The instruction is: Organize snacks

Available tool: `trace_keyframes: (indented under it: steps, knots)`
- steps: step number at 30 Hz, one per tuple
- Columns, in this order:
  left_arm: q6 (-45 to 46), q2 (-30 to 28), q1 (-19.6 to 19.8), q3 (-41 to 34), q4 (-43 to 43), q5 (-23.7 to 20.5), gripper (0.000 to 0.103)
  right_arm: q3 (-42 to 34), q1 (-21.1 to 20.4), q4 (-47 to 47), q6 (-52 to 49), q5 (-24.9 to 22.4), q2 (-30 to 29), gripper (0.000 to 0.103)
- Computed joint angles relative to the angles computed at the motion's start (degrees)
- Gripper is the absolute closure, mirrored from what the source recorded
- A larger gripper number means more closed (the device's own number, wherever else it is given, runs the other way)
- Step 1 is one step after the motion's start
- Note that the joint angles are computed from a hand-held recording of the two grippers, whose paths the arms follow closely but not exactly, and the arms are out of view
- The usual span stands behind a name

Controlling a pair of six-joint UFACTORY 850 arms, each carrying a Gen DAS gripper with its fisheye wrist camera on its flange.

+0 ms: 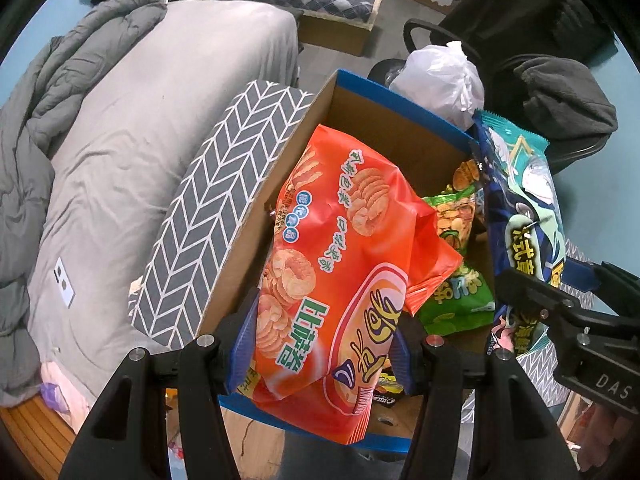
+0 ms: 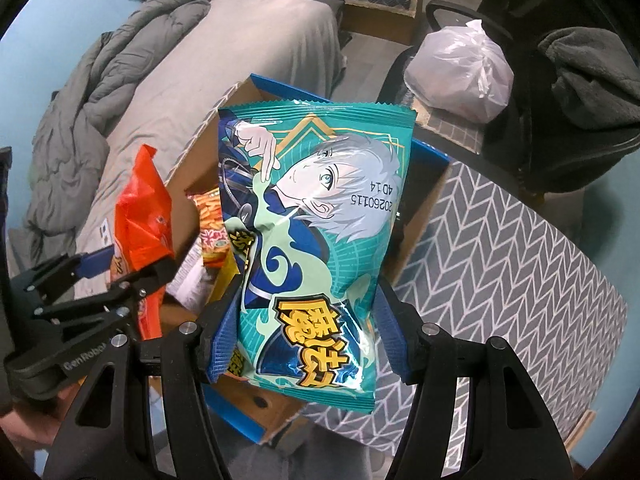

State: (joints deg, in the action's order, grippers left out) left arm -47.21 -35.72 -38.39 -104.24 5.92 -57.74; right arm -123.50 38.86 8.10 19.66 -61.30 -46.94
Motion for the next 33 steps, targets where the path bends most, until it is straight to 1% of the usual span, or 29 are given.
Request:
trace_keyframes:
  steps: [3, 5, 8, 13, 14, 15, 16, 18, 27, 33]
  knots:
    - [-0.46, -0.2, 0.17, -0.48, 0.12, -0.81, 0.044, -2.66, 0.54, -1.23, 1.39, -1.26, -1.43, 0.041]
    - [-1.43, -0.03, 0.2, -0.36, 0.64, -1.06, 0.042, -3.65, 0.8, -1.85, 1.84, -1.66, -1.92, 0.036]
    - [-1.41, 0.67, 0.55, 0.66, 0.15, -0.87, 0.039, -4.24, 1.12, -3.11, 2.86, -1.92, -2.02, 0.036]
    - [-1.62, 1.36, 0.55, 0.65, 0.75, -2.5, 0.038, -4.52, 1.11, -3.78, 4.52, -1.98, -1.69, 0.035]
    - [-1.84, 1.7, 0.39, 0.68, 1.33, -2.58, 0.036, -4.34, 1.12, -3.93, 4.73, -1.76, -1.4, 0.034]
    - [-2.03, 1.99, 0.27, 0.72, 1.9, -2.61, 0.032, -3.77, 1.15, -4.13, 5.01, -1.32, -0.81, 0.032]
    - [-2.33, 2.19, 0.1, 0.68, 2.7, -2.76, 0.023, -3.48, 1.1, -4.3, 5.17, -1.13, -0.5, 0.029]
    - [-2.5, 2.35, -0.23, 0.22, 3.78, -3.09, 0.016, -2.38, 1.12, -4.72, 5.71, -0.5, 0.58, 0.028]
    - [-0.57, 2.75, -0.5, -1.3, 2.48, -3.24, 0.016, 1.3, 1.31, -5.08, 7.34, 1.1, 3.78, 0.028]
    - [-0.99, 3.37, -1.53, -2.96, 4.65, -4.5, 0.016, 3.93, 1.72, -7.92, 8.88, 2.27, 6.61, 0.028]
